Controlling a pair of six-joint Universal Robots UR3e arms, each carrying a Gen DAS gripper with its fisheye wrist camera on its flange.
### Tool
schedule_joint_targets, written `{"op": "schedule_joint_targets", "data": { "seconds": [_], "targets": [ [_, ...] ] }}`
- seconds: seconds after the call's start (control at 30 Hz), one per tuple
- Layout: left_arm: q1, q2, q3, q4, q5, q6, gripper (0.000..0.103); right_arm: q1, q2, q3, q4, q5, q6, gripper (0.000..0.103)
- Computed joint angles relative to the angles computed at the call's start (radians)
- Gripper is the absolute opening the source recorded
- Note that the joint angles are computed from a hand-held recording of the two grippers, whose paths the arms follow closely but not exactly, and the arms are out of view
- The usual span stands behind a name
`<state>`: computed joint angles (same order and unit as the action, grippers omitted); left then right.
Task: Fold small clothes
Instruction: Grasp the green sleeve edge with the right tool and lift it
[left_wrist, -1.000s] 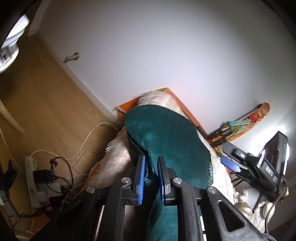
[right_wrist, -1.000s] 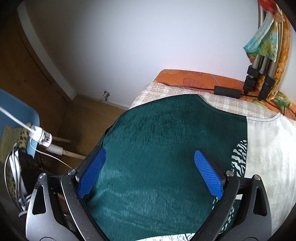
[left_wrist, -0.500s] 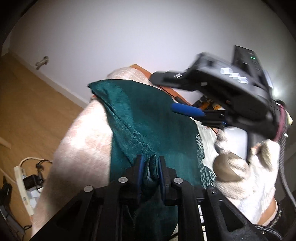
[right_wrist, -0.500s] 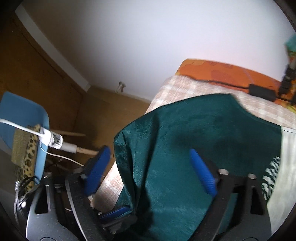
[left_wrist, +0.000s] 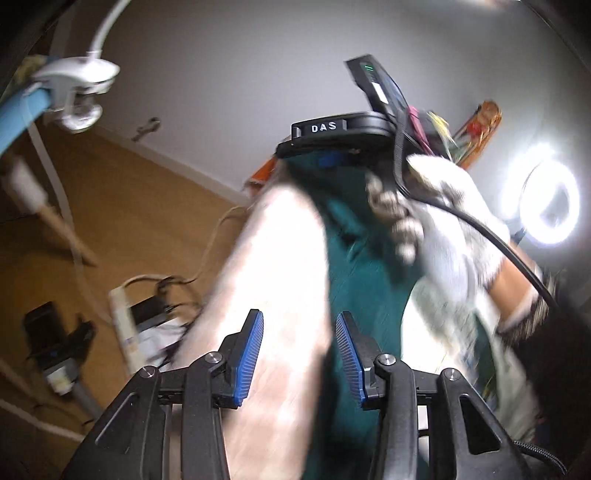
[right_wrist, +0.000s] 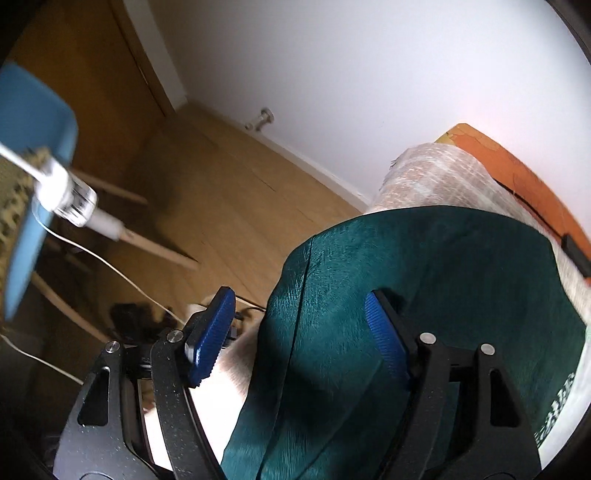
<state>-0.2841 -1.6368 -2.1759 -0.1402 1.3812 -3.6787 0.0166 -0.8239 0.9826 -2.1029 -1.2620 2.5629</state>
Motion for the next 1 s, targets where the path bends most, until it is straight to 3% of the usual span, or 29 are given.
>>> {"op": "schedule_joint_targets", "data": {
  "seconds": [0.13, 0.2, 0.27, 0.3, 0.4, 0.47, 0.6, 0.77, 0.83, 0.9, 1.0],
  "targets": [
    [-0.044, 0.145, -0.106, -0.077, 0.057, 0.002, 0.052, 0.067, 0.012, 0.035, -0.108, -0.138, -0.016, 0.075],
    [-0.069, 0.22, -0.148, -0.114, 0.058, -0.008, 0.053, 0.084, 0.011, 0.053, -0.146, -0.185, -0.024, 0.067],
    [-0.092, 0.269, -0.143, -0.183, 0.071, 0.011, 0.055, 0.093, 0.004, 0.087, -0.207, -0.228, -0.038, 0.053],
    [-0.118, 0.267, -0.125, -0.2, 0.086, 0.006, 0.058, 0.092, -0.001, 0.099, -0.223, -0.233, -0.049, 0.051],
    [-0.142, 0.268, -0.113, -0.239, 0.089, 0.019, 0.059, 0.069, -0.027, 0.133, -0.232, -0.18, -0.076, 0.03],
    [-0.148, 0.283, -0.113, -0.271, 0.088, 0.029, 0.059, 0.061, -0.047, 0.159, -0.244, -0.155, -0.081, 0.009],
    [-0.207, 0.297, -0.092, -0.34, 0.134, 0.03, 0.056, 0.041, -0.059, 0.163, -0.235, -0.117, -0.037, 0.006],
    [-0.305, 0.227, 0.003, -0.423, 0.222, 0.041, 0.031, -0.045, -0.09, 0.163, -0.199, -0.004, 0.011, 0.004],
    [-0.299, 0.212, 0.028, -0.441, 0.187, 0.061, 0.012, -0.093, -0.114, 0.169, -0.175, 0.061, 0.03, 0.004],
    [-0.272, 0.21, 0.043, -0.458, 0.118, 0.062, 0.003, -0.15, -0.154, 0.196, -0.159, 0.125, 0.033, 0.004],
    [-0.277, 0.194, 0.104, -0.503, 0.082, 0.057, 0.0, -0.21, -0.209, 0.247, -0.153, 0.173, 0.004, 0.004]
  ]
}}
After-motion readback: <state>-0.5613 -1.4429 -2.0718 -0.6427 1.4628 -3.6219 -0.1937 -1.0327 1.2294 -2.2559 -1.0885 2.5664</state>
